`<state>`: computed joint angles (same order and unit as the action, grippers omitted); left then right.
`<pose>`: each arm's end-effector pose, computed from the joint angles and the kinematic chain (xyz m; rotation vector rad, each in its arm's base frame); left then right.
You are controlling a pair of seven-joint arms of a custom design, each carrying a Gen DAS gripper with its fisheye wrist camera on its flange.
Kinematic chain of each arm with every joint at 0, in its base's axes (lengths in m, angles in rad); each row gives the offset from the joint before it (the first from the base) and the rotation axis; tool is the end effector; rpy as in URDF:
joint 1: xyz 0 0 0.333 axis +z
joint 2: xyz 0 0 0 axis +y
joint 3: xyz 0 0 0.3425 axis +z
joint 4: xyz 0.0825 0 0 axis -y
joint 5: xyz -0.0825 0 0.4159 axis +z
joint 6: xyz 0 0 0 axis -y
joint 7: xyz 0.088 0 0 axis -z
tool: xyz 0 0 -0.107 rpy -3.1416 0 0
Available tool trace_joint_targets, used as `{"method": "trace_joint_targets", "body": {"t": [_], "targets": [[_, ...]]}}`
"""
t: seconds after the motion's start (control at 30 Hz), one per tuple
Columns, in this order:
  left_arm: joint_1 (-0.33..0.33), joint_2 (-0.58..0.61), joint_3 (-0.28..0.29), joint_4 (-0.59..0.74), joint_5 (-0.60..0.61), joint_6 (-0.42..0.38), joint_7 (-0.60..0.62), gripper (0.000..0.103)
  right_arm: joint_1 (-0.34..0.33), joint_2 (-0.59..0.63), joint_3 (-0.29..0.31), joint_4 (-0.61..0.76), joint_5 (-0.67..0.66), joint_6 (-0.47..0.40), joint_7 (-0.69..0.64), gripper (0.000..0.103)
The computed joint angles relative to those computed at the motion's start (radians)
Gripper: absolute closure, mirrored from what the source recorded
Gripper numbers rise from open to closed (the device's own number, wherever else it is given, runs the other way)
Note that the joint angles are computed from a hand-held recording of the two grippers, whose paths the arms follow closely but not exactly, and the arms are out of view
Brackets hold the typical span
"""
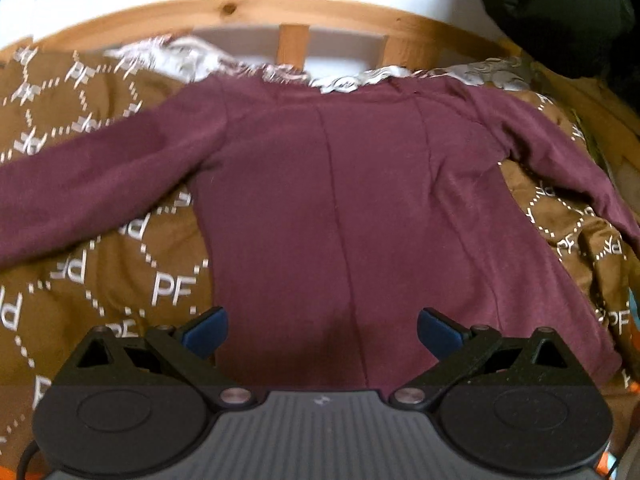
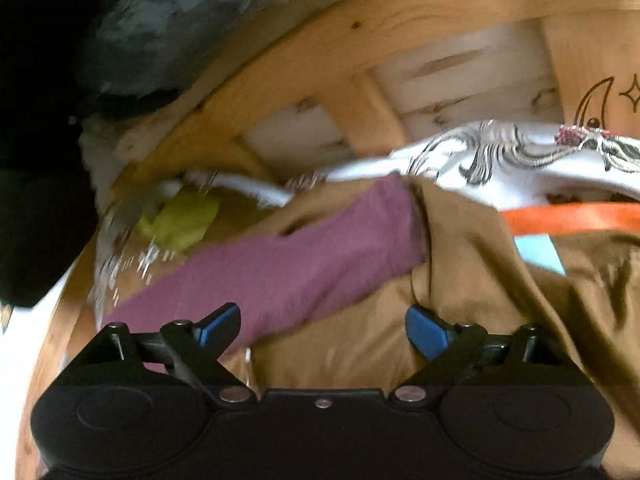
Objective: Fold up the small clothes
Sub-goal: 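Grasp the maroon shirt's sleeve cuff with the right gripper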
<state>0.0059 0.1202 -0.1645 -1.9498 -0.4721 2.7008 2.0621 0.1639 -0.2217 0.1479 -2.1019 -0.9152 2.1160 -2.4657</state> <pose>0.6545 -0.0850 0.4994 -1.6271 2.1565 -0.8997 0.5261 0.1374 0.5706 -0.0547 2.4146 -0.8524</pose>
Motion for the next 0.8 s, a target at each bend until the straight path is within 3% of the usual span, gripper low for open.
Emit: {"method": "trace_joint_targets", "body": {"t": [0.07,0.17,0.2,0.23,0.3,0.43,0.6,0.7,0.8], "targets": [[0.003,0.002,0.008,0.009,0.008,-0.038,-0.043,0.001,-0.006,0.029,0.012,0.029,-0.023,-0.066,0.056,0.019],[0.012,0.000,0.014,0.015,0.000,-0.081,-0.067,0.001,0.002,0.057,0.005,0.054,-0.029,-0.145,0.103,0.038],[0.014,0.000,0.015,0.017,0.000,-0.086,-0.074,0.001,0.007,0.068,0.000,0.066,-0.027,-0.171,0.090,0.051],[0.015,-0.001,0.017,0.019,0.001,-0.089,-0.084,0.001,0.014,0.075,-0.004,0.073,-0.027,-0.194,0.073,0.070],[0.018,-0.005,0.018,0.018,-0.009,-0.080,-0.092,0.001,0.022,0.083,-0.015,0.074,-0.036,-0.212,0.058,0.090],[0.014,-0.011,0.026,0.018,0.023,-0.049,-0.144,0.001,0.044,0.086,-0.008,0.084,-0.135,-0.239,-0.007,0.095],[0.019,-0.019,0.034,0.015,0.066,-0.024,-0.208,0.001,0.090,0.128,0.014,0.146,-0.465,-0.209,-0.246,0.096],[0.027,-0.024,0.036,0.013,0.051,-0.002,-0.224,0.001,0.119,0.165,0.006,0.191,-0.641,-0.084,-0.399,0.097],[0.031,-0.025,0.043,0.013,0.063,0.020,-0.268,0.001,0.140,0.220,-0.016,0.257,-0.735,0.123,-0.553,0.097]]}}
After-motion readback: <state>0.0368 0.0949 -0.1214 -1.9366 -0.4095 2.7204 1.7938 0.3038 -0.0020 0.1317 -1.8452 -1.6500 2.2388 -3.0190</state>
